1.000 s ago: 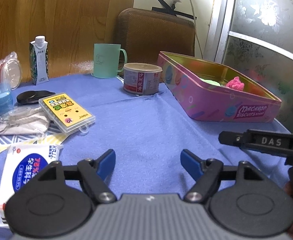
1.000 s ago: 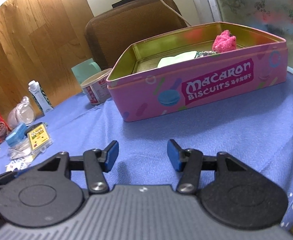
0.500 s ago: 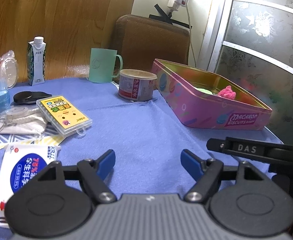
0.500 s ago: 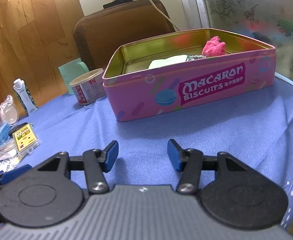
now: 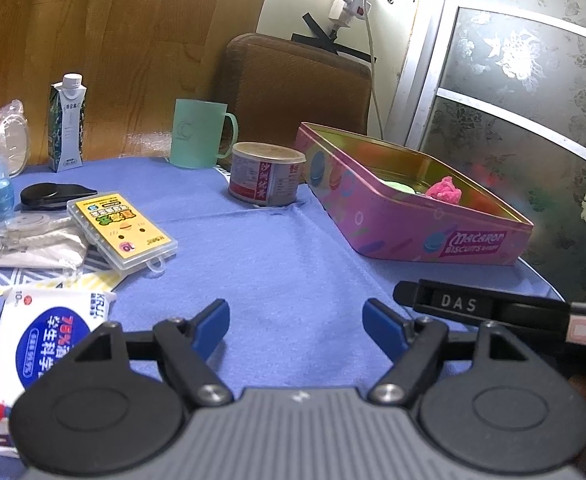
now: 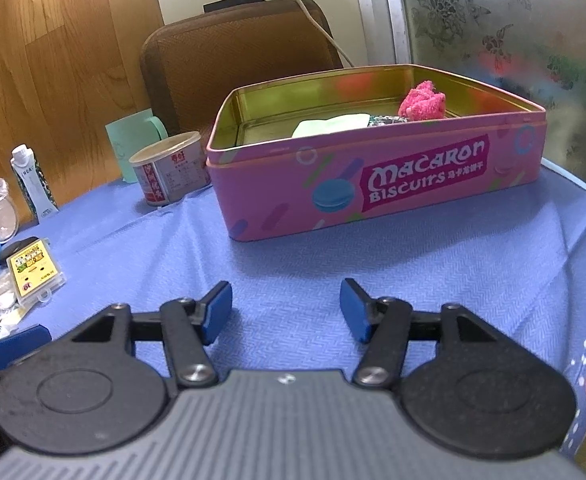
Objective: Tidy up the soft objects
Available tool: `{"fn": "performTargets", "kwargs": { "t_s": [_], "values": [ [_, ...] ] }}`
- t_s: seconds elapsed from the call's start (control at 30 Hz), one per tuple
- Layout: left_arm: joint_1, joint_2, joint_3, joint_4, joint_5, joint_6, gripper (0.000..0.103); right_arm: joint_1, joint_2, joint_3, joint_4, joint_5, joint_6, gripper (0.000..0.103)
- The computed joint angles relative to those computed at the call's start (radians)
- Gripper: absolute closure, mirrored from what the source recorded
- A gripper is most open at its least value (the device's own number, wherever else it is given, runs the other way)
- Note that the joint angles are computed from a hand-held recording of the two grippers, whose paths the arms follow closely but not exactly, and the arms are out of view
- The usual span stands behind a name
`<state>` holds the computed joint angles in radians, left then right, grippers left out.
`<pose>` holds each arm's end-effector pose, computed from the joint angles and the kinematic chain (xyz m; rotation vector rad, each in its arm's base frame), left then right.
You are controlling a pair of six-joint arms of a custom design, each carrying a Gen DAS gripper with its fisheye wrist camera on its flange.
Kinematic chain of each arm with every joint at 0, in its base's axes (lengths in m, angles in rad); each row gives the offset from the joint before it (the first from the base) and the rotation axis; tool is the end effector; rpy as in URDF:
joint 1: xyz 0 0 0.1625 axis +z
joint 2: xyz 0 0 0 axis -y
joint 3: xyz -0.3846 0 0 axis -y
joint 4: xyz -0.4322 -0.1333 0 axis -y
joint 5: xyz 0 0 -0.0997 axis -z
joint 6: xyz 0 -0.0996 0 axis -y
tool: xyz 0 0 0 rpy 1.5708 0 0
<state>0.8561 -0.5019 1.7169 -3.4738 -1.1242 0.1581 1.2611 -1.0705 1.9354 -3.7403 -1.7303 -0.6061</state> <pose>-0.2743 -0.5852 -0.0637 0.9414 2.5379 -1.0977 -0.0667 -0.5939 0.2414 0.1813 -2.0737 1.3501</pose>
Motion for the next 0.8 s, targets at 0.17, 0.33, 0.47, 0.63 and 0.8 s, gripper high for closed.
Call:
{"fn": "performTargets", "kwargs": {
  "t_s": [0.17,0.33,0.47,0.63,0.8],
  "values": [
    [0.003,-0.004,-0.002,0.020,-0.006,-0.007,0.024,0.010,0.017,-0.008,-0.022,-0.022,-0.008,0.038],
    [0.009,-0.007,0.000,0.020,-0.021,-0.013,0.020,0.016,0.028,-0.018,-0.032,-0.040,-0.012,0.037],
    [0.010,-0.006,0.007,-0.010,-0.037,0.001,0.021,0.021,0.037,-0.023,-0.041,-0.050,-0.019,0.037],
    [0.013,-0.005,0.016,-0.049,-0.057,0.007,0.020,0.026,0.047,-0.024,-0.049,-0.051,-0.035,0.037],
    [0.013,-0.004,0.015,-0.052,-0.055,0.006,0.020,0.028,0.055,-0.028,-0.056,-0.049,-0.050,0.037]
  ]
}}
